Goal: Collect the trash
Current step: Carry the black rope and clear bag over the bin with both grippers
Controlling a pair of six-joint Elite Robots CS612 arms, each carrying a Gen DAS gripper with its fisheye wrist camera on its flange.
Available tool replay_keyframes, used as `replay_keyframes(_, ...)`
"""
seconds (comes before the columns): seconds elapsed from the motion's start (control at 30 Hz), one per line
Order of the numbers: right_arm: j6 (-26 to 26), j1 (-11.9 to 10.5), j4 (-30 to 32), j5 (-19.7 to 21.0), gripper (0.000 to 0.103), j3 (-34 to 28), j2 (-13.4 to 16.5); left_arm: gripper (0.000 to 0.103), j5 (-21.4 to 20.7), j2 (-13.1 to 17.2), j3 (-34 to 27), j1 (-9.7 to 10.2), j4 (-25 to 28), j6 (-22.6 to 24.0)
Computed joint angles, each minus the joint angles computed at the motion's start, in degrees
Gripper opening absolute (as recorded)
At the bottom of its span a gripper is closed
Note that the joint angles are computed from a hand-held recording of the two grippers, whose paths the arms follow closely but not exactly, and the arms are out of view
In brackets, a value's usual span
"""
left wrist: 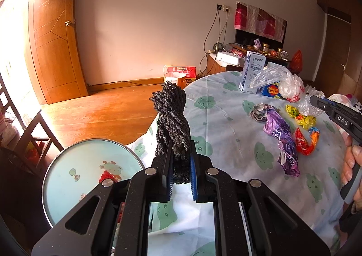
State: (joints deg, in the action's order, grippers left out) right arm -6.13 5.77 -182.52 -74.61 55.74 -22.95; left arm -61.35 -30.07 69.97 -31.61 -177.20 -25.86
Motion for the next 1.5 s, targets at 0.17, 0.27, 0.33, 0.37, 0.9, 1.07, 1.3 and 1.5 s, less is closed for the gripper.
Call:
replay_keyframes(0.17, -0.87, 1.20, 1.04, 1.72, 0.013, -1.79, 0.99, 0.012, 0.90, -0.49, 1.08, 0.36, -0.09, -1.06)
replay_keyframes(0.27, -1.60, 1.85, 2.27, 2.49, 0.013, -3.14, 1.60, 0.012, 1.30, -0.78, 1.75, 0.56, 0.00, -1.87)
replay_keyframes(0.33, -2.29, 2.33, 2.92, 2.94, 0.013, -3.91, 1.95, 0.012, 1.58, -1.05, 2.40, 0.70, -0.23, -2.32)
replay_keyframes(0.37, -2.47, 2.54, 3.25, 3.07, 0.013, -4.37, 2.15, 0.012, 1.84, -1.14, 2.62, 0.73, -0.32, -2.53)
replay_keyframes(0.9, -6.35, 5.37, 5.36, 5.26, 0.013, -8.20, 4.01, 0.012, 4.37, -2.84, 6.29, 1.47, -0.19, -5.24)
replay_keyframes(1.07, -7.69, 5.93, 5.67, 5.40, 0.013, -8.98, 4.50, 0.012, 4.93, -3.23, 7.12, 1.63, -0.17, -5.93)
replay_keyframes(1.3, -9.08, 6.47, 5.94, 6.17, 0.013, -9.79, 5.00, 0.012, 5.59, -3.77, 8.36, 1.79, 0.67, -7.18)
replay_keyframes(1.5, -10.23, 6.93, 6.40, 6.96, 0.013, -10.40, 5.44, 0.012, 6.29, -4.25, 9.31, 1.86, 1.04, -7.95)
